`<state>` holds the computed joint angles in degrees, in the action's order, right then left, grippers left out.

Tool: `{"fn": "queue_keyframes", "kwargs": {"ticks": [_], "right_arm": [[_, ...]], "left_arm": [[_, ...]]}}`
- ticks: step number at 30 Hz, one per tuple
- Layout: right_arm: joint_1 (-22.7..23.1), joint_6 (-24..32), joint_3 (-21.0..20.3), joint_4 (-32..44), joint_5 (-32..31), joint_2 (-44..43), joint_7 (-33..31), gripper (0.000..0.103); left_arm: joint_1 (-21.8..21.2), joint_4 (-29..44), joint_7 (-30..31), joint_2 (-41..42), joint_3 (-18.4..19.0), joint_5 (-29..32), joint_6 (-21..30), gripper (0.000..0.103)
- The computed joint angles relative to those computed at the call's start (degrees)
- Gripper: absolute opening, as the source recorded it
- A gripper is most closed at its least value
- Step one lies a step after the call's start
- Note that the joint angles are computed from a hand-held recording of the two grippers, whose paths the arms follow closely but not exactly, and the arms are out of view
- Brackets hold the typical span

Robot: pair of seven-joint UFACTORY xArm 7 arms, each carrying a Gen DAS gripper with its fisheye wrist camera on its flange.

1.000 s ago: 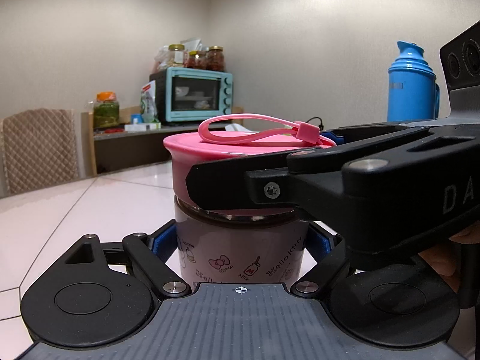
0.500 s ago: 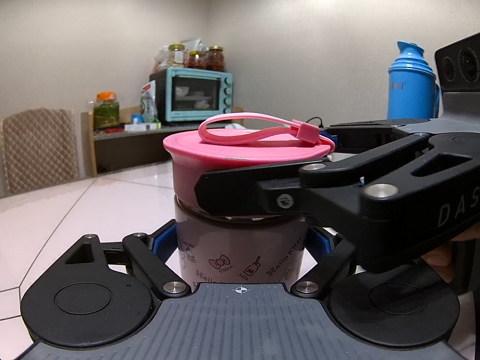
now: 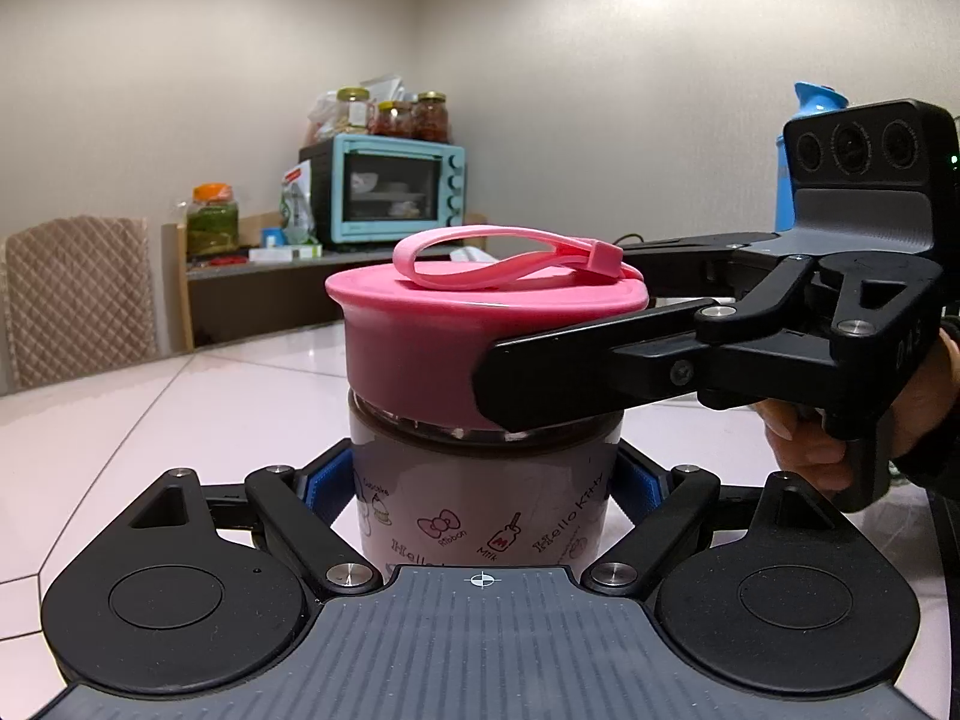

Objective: Unscrew bottle cap and pour

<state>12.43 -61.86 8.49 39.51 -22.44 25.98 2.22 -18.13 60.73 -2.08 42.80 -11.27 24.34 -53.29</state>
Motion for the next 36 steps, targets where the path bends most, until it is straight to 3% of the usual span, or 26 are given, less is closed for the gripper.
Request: {"fn": "queue_keyframes", "kwargs": {"ticks": [8, 11, 19, 23, 28, 36], "right_arm": [[1.5, 0.5, 0.3, -1.0, 3.3, -1.4, -0.9, 0.086], [2.3, 0.5, 0.6, -1.5, 5.0, -2.0, -0.9, 0.098], [11.5, -0.3, 0.9, -4.5, 26.1, -4.6, -5.8, 0.100], [16.3, -0.3, 2.2, -3.5, 39.3, -4.5, -9.8, 0.100], [21.3, -1.3, 2.2, -0.4, 50.7, -2.5, -14.4, 0.100], [24.1, -1.2, 2.2, 4.4, 57.7, 0.6, -17.0, 0.100]], "left_arm": [[-0.1, -0.1, 0.2, 0.0, 0.0, -0.1, -0.1, 0.090], [0.0, -0.2, 0.1, -0.1, 0.0, -0.1, -0.1, 0.090], [0.0, -0.4, 0.1, -0.2, 0.0, 0.0, -0.2, 0.090], [0.2, -0.4, 0.1, -0.2, 0.0, 0.2, -0.1, 0.090], [0.3, -0.3, 0.0, -0.2, 0.0, 0.4, -0.1, 0.090], [0.5, -0.3, -0.1, -0.2, 0.0, 0.7, -0.1, 0.090]]}}
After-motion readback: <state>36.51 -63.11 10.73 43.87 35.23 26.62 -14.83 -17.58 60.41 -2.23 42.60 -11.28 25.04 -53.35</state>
